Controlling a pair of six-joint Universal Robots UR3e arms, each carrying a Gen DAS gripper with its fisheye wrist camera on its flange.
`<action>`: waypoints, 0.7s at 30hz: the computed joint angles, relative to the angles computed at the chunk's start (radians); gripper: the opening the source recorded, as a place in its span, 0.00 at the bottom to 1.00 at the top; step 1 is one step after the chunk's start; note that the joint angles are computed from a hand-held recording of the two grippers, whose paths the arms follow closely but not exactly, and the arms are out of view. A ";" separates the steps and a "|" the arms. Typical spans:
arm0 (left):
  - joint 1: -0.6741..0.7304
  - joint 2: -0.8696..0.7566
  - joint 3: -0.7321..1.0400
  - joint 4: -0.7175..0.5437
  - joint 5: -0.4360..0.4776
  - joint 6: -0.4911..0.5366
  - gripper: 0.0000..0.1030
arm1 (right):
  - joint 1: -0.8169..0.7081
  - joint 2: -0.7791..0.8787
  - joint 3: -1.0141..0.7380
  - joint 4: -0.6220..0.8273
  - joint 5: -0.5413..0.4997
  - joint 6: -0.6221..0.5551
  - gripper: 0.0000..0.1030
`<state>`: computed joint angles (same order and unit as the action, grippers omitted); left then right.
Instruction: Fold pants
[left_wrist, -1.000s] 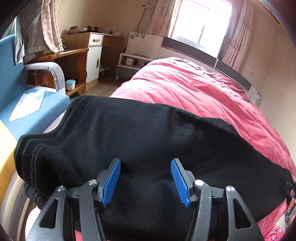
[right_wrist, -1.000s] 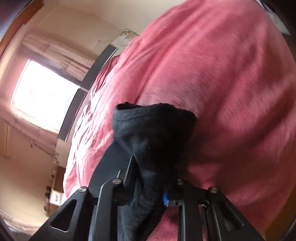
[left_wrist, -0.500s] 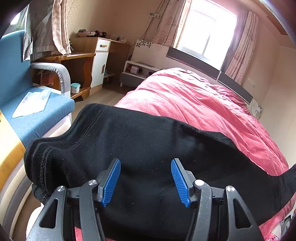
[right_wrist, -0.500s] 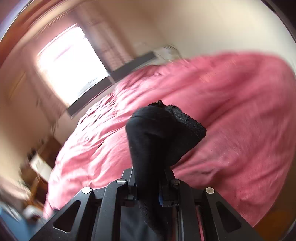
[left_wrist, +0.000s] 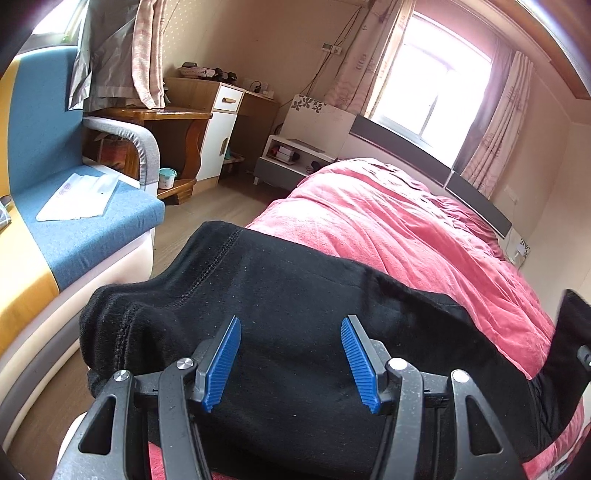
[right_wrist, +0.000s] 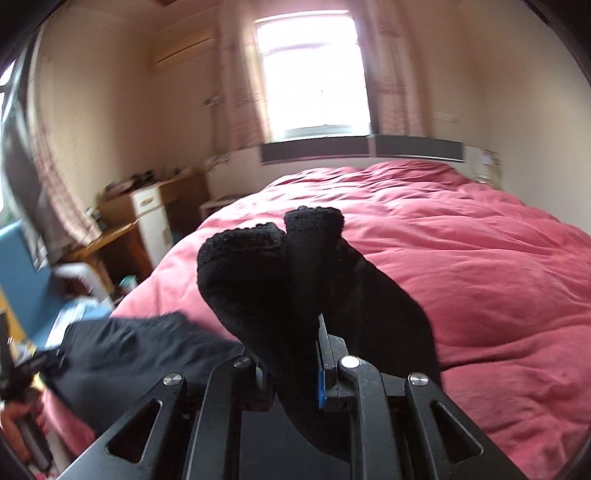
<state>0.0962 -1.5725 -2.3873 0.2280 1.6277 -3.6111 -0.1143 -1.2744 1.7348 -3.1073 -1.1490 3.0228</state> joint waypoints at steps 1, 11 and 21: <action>-0.002 -0.001 0.001 -0.001 0.003 0.001 0.56 | 0.013 0.012 0.001 0.006 0.008 -0.030 0.15; 0.000 -0.011 0.007 -0.011 -0.003 -0.008 0.56 | 0.118 0.142 0.005 0.205 -0.006 -0.363 0.22; -0.002 -0.020 0.018 -0.023 0.002 -0.009 0.56 | -0.010 0.047 0.018 0.519 0.321 -0.463 0.56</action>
<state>0.0940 -1.5924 -2.3691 0.2047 1.6292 -3.6203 -0.1246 -1.2273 1.7528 -2.5880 -0.8279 2.5602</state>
